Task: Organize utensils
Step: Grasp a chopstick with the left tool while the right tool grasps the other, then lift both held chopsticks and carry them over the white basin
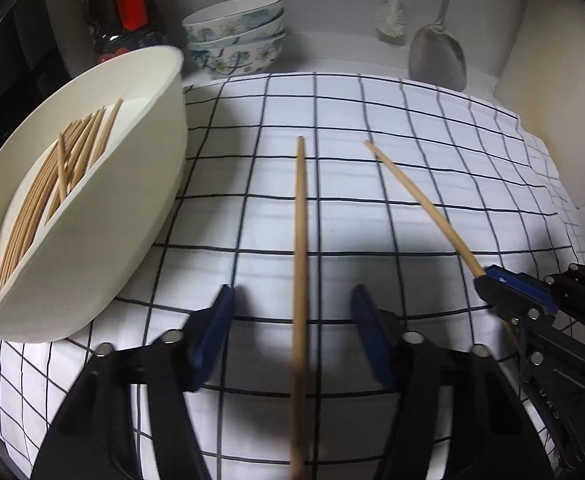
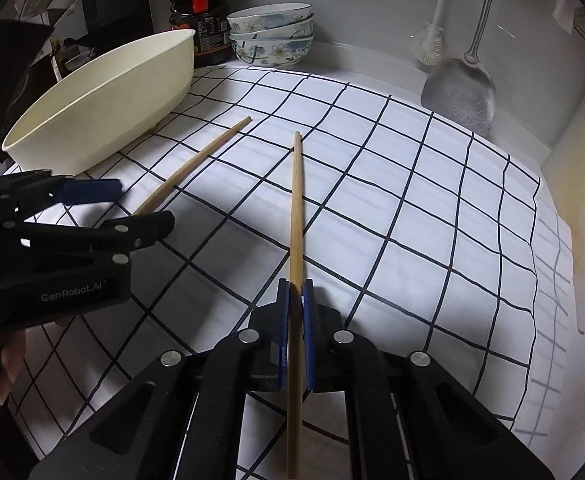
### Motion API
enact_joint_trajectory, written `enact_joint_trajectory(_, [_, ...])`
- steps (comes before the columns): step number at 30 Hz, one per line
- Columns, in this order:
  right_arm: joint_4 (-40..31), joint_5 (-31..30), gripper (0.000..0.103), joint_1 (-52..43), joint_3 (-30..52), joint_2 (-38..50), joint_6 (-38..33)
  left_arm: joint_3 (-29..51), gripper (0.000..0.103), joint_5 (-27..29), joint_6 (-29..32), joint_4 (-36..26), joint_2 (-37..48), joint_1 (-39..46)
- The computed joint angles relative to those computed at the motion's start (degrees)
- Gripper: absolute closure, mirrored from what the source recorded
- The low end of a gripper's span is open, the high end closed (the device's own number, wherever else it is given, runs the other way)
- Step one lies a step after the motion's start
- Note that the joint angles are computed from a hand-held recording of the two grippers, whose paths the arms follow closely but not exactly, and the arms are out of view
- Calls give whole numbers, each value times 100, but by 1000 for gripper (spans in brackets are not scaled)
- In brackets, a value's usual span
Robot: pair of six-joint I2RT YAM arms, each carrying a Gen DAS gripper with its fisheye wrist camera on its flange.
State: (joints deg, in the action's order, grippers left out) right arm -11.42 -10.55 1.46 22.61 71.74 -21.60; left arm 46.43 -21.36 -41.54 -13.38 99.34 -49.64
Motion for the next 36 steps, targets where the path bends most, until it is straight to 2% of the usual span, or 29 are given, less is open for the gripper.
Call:
enact_joint_trajectory(1, [4,0,97,-13,-14,-19,20,17,65,6,47,12,-2,-39])
enact_joint_trajectory(3, [21,44,97,8,-72,-94,193,51,96,71,119,4,-6,-88])
enact_joint_trajectory(9, [-330,-141,97,-176,-120,-390,722,-67,96,617,251,45,-249,-5])
enact_joint_trajectory(14, [-975,-278,97,-231,-24,-1099,1350,-166,96,909,461,-224,-938,123])
enact_joint_trajectory(19, [-1664,-39,97,353,469,-1796,2184,-166,96,964,742,-793,-1956,460])
enact_joint_trajectory(23, [-1746,488,97,1371,1012,-1764,2932,-154,96,1066,1196,-1381,-2927,1113])
enact_joint_trajectory(27, [-1446,981,97,2440,1705,-1111,3597,-152,96,1144,1942,-1866,-3699,2075])
enact_joint_trajectory(29, [-1208,1185,97,2915,2106,-587,3847,-157,96,1407,2396,-2010,-3943,2819])
enact_joint_trajectory(32, [-927,1336,97,3453,2785,336,4109,-167,96,1950,3038,-2034,-3915,4027])
enact_joint_trajectory(36, [-738,1358,97,3882,3574,1542,4367,-210,96,2450,3608,-1879,-3467,5121])
